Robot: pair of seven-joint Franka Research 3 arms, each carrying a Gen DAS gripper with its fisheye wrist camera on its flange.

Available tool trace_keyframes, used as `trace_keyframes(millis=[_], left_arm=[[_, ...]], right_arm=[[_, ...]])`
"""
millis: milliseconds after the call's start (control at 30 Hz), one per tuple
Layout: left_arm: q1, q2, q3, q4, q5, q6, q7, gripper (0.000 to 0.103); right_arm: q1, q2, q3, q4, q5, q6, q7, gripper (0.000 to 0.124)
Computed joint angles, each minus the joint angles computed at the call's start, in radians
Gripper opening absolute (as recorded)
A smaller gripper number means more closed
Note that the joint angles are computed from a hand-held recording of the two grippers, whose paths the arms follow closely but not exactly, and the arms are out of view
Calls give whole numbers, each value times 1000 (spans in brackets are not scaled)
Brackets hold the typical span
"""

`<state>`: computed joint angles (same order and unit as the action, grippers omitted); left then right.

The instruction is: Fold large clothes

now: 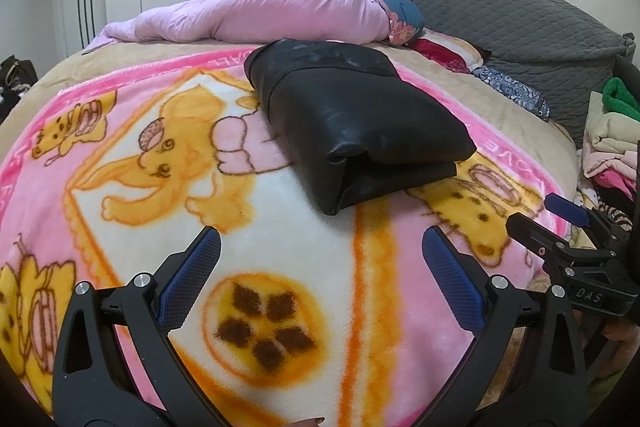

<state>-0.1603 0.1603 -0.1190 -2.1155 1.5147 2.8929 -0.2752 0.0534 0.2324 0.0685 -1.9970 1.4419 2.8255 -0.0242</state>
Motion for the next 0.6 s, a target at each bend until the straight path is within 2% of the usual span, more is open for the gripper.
trace_keyframes(millis=[333, 500, 600], left_arm=[[-1, -2, -2, -3, -22, -3, 18, 95], [-7, 1, -2, -4, -87, -31, 76, 95], [-20, -7, 0, -5, -56, -70, 42, 95]], right_arm=[[2, 3, 2, -2, -46, 4, 36, 99], [-3, 3, 8, 2, -27, 7, 25, 99], [-5, -1, 7, 2, 5, 17, 9, 99]])
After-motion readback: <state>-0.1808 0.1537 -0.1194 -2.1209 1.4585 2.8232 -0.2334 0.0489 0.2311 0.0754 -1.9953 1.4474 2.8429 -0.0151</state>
